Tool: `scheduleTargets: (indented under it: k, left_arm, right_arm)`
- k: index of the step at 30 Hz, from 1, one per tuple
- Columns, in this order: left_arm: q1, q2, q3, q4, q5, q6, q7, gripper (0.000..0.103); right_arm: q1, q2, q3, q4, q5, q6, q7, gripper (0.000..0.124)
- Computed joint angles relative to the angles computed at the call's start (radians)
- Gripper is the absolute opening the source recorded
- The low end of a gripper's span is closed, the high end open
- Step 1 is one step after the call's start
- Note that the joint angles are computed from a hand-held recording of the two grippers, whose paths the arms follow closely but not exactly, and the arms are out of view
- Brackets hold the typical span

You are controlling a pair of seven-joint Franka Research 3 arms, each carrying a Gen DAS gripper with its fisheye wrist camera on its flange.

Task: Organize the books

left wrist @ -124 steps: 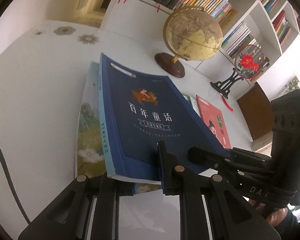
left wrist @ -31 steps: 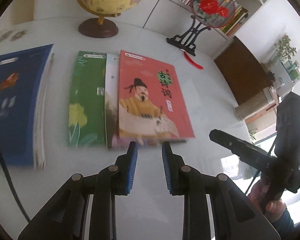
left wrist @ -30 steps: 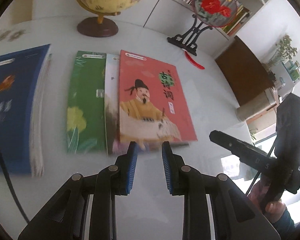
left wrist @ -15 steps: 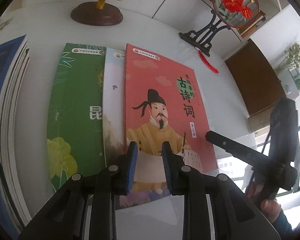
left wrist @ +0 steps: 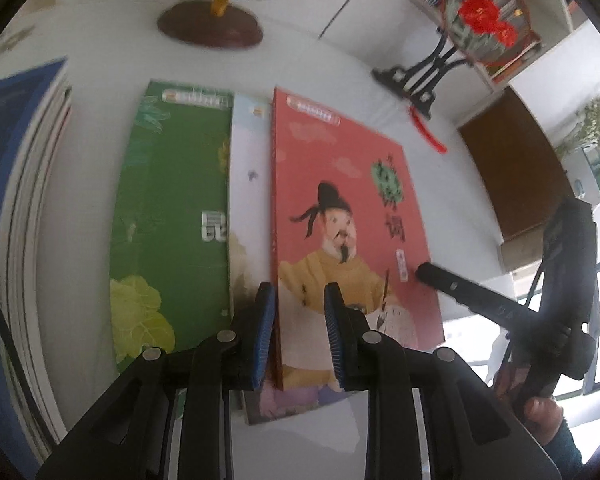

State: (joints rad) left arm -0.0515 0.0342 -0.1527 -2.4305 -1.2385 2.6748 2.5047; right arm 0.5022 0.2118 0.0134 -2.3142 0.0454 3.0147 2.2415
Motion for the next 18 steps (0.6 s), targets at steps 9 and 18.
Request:
scheduleTargets:
  k: [9,18]
  left_arm:
    - [-0.012,-0.077,0.015,-0.082,0.055,0.043,-0.035,0.033]
    - [-0.036,-0.201,0.073,-0.225,0.074,0.041,-0.081,0.034]
  right_arm:
    - [0.015,0.006,0.015,0.026,-0.025,-0.046,0.000,0.035]
    - [0.057,-0.029,0.056,-0.007,-0.076,-0.077,-0.005,0.041]
